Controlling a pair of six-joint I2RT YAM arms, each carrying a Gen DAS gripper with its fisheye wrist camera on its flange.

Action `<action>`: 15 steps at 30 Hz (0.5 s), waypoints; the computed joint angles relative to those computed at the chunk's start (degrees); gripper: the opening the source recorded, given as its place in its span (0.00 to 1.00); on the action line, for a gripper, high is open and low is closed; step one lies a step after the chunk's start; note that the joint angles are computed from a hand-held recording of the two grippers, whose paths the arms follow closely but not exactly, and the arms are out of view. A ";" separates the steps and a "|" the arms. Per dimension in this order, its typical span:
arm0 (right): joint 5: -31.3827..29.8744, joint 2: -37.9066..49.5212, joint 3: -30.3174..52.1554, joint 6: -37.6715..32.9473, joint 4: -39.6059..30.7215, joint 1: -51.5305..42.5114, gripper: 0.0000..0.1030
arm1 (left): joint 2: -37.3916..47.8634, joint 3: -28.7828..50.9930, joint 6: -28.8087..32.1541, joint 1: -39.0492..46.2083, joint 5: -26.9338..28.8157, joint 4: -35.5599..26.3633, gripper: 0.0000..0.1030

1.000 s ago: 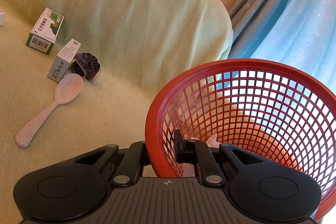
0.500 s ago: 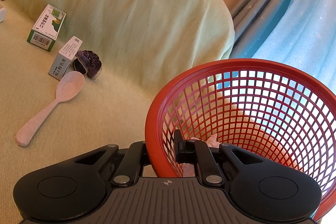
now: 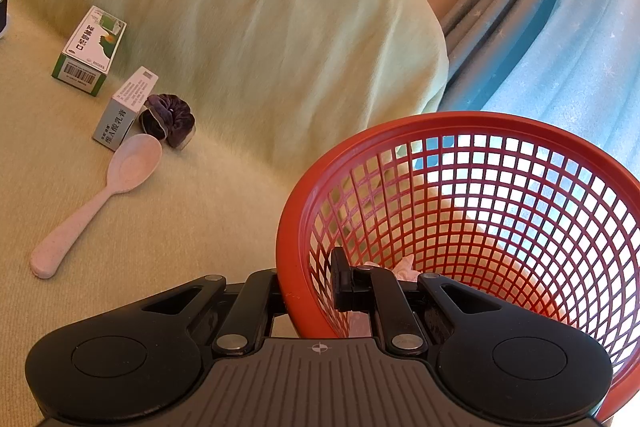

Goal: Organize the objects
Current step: 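Grasp the small white pill bottle with the left gripper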

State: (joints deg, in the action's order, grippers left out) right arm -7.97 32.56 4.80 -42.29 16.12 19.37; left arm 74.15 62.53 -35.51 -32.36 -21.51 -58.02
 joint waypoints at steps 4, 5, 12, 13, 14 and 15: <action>0.00 0.00 0.00 0.00 0.00 0.00 0.07 | 0.87 2.37 5.03 -5.08 -5.07 -2.28 0.44; 0.00 0.00 0.00 0.00 0.00 0.00 0.07 | 0.98 3.12 7.19 -6.59 -6.81 -2.57 0.44; 0.08 0.24 -0.04 0.11 0.30 0.10 0.07 | 5.78 11.49 24.01 -16.65 -16.15 -0.46 0.44; 0.05 0.24 -0.06 0.20 0.33 0.08 0.07 | 6.81 12.81 26.17 -17.46 -16.56 0.15 0.44; 0.02 0.26 -0.08 0.23 0.37 0.07 0.07 | 7.74 14.04 28.27 -18.25 -17.12 0.64 0.44; 0.02 0.26 -0.08 0.23 0.37 0.07 0.07 | 8.37 14.99 30.13 -18.69 -17.26 1.12 0.44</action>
State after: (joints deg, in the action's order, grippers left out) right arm -7.94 32.82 4.72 -42.06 16.49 19.44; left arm 82.52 77.52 -5.38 -51.04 -38.77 -56.90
